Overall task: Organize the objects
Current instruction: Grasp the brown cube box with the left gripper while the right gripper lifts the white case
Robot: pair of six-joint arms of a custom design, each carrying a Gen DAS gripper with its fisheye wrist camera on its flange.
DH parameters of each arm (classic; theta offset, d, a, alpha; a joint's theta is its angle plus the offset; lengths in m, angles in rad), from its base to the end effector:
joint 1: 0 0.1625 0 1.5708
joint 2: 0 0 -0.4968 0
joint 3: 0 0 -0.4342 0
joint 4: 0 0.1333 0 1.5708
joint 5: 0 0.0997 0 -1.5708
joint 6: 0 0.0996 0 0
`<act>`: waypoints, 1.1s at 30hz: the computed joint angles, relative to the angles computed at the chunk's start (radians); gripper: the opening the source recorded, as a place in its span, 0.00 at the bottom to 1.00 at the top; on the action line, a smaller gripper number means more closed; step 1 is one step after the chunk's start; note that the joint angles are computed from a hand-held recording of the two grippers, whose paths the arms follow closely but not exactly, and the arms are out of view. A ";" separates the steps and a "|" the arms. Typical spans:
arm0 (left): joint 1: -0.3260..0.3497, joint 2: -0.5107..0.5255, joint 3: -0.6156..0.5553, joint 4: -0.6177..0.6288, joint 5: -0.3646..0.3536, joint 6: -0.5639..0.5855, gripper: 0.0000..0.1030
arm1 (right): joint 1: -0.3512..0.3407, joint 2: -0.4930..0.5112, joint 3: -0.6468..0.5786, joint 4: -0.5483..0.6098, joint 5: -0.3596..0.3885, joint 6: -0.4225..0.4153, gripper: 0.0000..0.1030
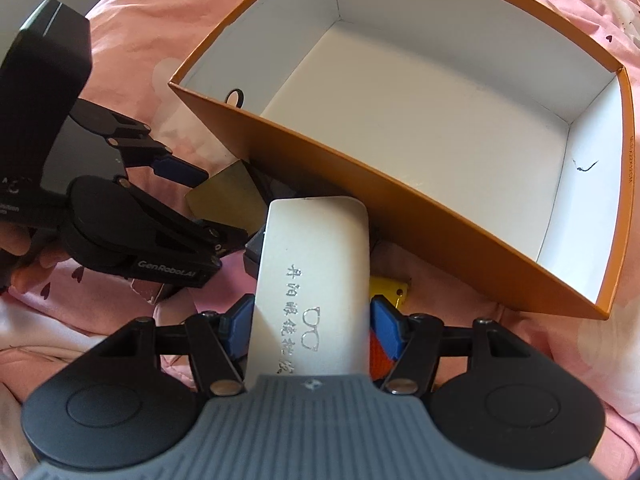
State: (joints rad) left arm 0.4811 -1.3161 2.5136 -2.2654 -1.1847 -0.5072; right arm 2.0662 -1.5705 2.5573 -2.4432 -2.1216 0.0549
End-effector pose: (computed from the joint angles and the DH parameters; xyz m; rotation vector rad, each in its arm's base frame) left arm -0.2103 -0.3025 0.1101 0.8440 2.3752 0.0988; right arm 0.2278 -0.2508 0.2014 0.6046 -2.5094 0.0559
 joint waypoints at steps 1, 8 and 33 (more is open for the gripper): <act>-0.001 0.008 0.003 -0.007 0.002 -0.005 0.79 | -0.007 -0.005 0.002 -0.001 0.006 -0.005 0.62; -0.001 0.054 0.003 -0.022 0.014 0.013 0.82 | -0.048 -0.021 0.010 -0.011 0.047 -0.032 0.63; -0.177 0.151 0.085 -0.033 0.099 -0.041 0.72 | -0.073 -0.106 0.060 -0.040 0.035 -0.051 0.62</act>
